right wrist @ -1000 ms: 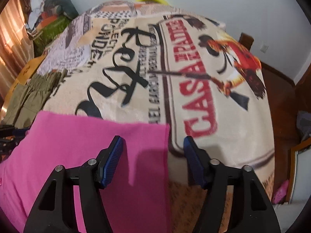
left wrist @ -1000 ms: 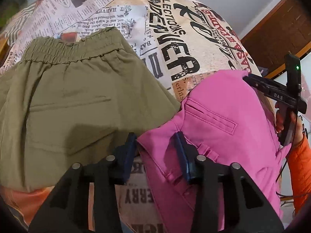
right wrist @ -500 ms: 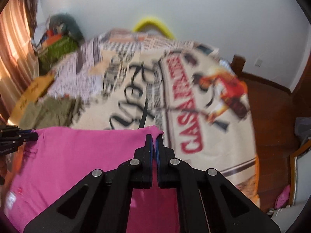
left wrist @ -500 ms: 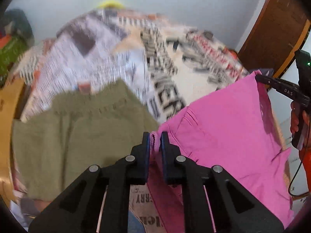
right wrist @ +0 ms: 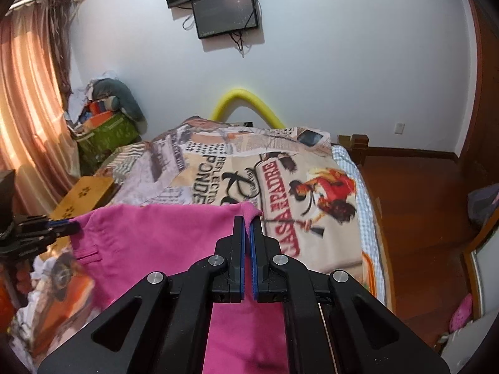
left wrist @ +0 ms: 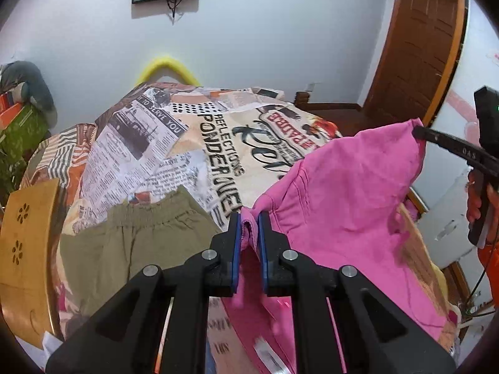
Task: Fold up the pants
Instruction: 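Grasp the pants edge with the left tool while the right tool grasps the other edge, folding over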
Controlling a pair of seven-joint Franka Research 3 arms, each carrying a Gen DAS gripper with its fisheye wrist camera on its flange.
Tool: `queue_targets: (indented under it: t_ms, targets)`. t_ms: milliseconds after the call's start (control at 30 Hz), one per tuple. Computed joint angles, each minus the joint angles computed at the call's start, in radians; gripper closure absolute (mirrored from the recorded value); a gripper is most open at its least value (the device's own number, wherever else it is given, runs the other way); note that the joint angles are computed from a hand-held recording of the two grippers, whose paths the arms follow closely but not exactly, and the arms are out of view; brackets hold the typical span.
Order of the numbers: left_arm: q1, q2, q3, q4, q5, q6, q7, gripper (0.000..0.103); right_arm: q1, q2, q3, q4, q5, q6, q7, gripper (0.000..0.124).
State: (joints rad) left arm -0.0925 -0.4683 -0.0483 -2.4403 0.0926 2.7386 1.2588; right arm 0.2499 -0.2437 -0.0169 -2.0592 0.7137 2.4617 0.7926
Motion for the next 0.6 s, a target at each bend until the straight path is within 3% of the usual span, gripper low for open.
queue_targets:
  t_ms: [267,600]
  targets:
    - [-0.035,-0.198,-0.045,-0.117,0.018,-0.088,-0.055,0.096,-0.014,-0.222,-0.038,-0.176,-0.004,-0.093,0.003,0.121]
    - [-0.142,-0.455,-0.074,-0.287,0.024,-0.220,-0.100,0.097,-0.046,-0.473,-0.072,-0.392,-0.054,-0.174,0.037,0.121]
